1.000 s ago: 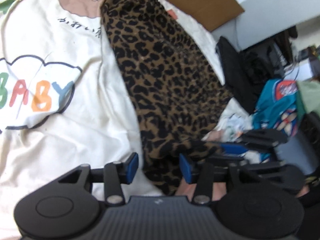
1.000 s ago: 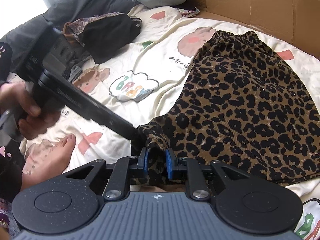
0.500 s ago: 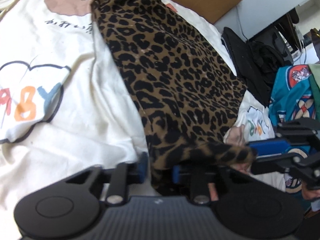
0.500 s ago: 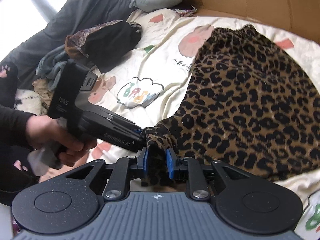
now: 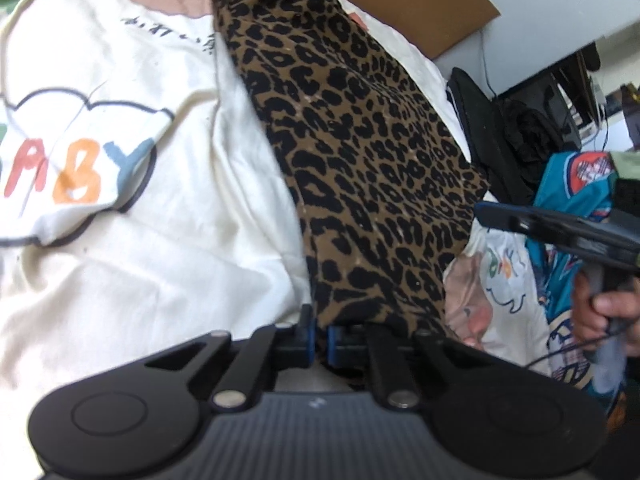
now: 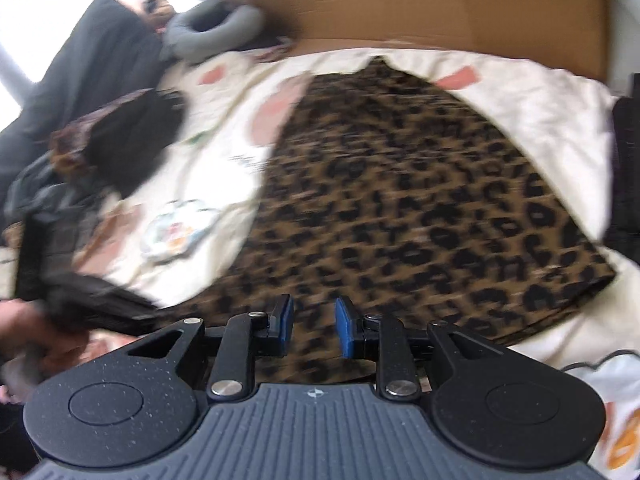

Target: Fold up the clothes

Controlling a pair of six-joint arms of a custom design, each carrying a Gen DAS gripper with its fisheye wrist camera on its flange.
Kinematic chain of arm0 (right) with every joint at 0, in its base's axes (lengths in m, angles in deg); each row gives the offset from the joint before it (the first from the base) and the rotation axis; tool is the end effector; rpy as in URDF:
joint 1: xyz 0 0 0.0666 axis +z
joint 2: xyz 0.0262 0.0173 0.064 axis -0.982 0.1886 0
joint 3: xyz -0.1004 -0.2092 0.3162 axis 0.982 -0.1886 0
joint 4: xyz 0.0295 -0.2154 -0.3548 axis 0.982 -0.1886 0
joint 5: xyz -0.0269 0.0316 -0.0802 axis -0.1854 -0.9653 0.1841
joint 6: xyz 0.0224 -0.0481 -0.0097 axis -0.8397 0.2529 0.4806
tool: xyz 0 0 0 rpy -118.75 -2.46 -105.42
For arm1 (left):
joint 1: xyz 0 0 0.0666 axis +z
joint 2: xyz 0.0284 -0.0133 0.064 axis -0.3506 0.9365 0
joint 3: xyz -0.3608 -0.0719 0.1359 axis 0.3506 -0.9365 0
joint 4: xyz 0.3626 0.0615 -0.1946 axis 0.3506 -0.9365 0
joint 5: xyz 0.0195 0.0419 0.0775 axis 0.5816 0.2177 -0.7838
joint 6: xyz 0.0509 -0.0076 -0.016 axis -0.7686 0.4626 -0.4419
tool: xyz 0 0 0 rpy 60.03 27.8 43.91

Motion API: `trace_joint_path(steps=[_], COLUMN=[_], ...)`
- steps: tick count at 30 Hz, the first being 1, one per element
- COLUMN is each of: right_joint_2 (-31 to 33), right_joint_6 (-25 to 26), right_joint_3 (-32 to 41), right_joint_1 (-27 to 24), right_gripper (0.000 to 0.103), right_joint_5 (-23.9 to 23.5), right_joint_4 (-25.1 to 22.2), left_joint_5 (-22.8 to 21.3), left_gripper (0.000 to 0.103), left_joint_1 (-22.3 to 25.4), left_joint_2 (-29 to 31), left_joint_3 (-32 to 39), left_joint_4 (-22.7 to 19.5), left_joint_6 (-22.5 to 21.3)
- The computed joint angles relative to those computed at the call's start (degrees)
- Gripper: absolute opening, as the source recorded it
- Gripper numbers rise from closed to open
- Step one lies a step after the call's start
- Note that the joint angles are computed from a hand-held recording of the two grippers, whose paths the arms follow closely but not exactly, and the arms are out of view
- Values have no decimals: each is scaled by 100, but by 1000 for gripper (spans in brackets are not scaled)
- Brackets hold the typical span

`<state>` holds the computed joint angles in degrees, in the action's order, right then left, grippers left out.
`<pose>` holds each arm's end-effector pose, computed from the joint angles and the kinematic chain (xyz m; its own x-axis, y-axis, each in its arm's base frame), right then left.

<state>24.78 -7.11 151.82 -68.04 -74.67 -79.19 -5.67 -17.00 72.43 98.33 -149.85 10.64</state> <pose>0.4141 0.0894 0.4744 -0.8426 0.1145 -0.5262 -0.0954 0.9300 0.3551 0.4599 0.0056 0.3991 -0.9410 0.1947 -0.2766 0.3236 0.7567 -0.5680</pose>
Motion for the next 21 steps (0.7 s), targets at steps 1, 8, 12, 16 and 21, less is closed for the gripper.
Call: trace_joint_path(steps=[1, 8, 12, 16, 21], right_joint_2=[32, 318, 352, 304, 307], right_joint_6=[-7, 21, -17, -24, -50], right_joint_3=[-12, -49, -87, -145, -140], right_joint_1=[-55, -322, -389, -413, -388], right_gripper=[25, 25, 27, 27, 28], right_joint_5=[121, 765, 966, 1013, 1013], right_joint_4=[-2, -36, -149, -171, -164], left_joint_5=[30, 62, 77, 338, 469], left_gripper=[6, 3, 2, 8, 28], left_joint_1=[38, 325, 474, 585, 493], left_joint_2=[10, 59, 90, 159, 315], left_joint_3=[8, 113, 277, 580, 836], left_joint_4=[-41, -399, -617, -737, -660], left_joint_6=[-7, -162, -283, -460, -345])
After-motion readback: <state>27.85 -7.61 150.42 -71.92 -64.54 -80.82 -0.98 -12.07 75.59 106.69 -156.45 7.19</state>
